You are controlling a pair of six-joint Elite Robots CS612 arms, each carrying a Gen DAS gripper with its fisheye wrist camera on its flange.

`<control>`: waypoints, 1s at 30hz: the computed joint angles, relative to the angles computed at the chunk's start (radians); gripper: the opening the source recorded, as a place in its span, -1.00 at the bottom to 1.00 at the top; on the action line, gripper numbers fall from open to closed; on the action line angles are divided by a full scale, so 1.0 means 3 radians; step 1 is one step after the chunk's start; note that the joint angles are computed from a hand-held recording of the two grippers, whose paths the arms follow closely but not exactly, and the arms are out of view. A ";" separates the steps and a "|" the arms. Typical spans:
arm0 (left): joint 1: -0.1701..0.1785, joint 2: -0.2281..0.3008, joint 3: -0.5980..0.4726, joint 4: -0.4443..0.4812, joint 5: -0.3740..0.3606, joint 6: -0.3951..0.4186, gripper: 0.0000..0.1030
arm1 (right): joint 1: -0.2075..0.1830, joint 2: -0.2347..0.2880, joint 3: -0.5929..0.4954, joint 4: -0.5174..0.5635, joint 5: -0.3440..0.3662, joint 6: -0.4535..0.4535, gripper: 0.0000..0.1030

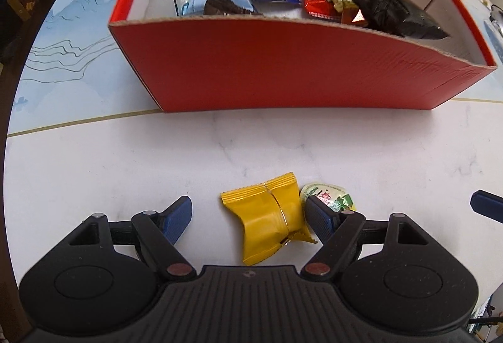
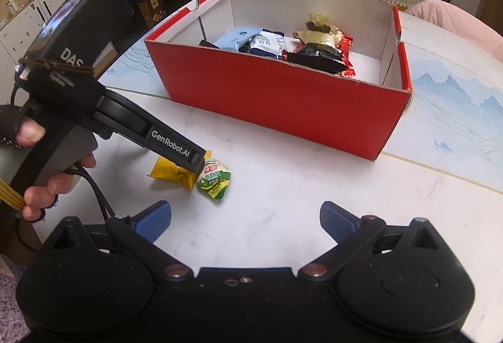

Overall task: Organize snacks
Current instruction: 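Grasp the yellow wrapped candy with the left gripper while the right gripper grasps the green jelly cup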

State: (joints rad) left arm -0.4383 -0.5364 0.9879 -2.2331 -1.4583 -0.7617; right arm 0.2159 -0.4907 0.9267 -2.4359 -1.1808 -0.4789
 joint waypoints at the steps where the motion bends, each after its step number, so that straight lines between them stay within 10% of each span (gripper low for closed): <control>1: 0.0000 0.0004 -0.0004 0.0010 0.0005 -0.0018 0.53 | 0.0002 0.0007 -0.0013 0.0016 -0.0008 -0.0011 0.95; 8: -0.0006 0.0043 -0.0048 0.0043 0.0035 -0.0035 0.47 | 0.0041 0.0068 -0.0116 0.0151 -0.0042 -0.0127 0.86; 17: -0.0039 -0.0029 0.0104 -0.0075 0.0203 0.0018 -0.15 | 0.0114 0.0220 -0.0354 0.0310 -0.0114 -0.0196 0.68; 30: 0.0018 -0.0237 0.0511 -0.0341 0.0141 -0.0255 -0.19 | 0.0191 0.0382 -0.0593 0.0419 -0.0243 -0.0232 0.01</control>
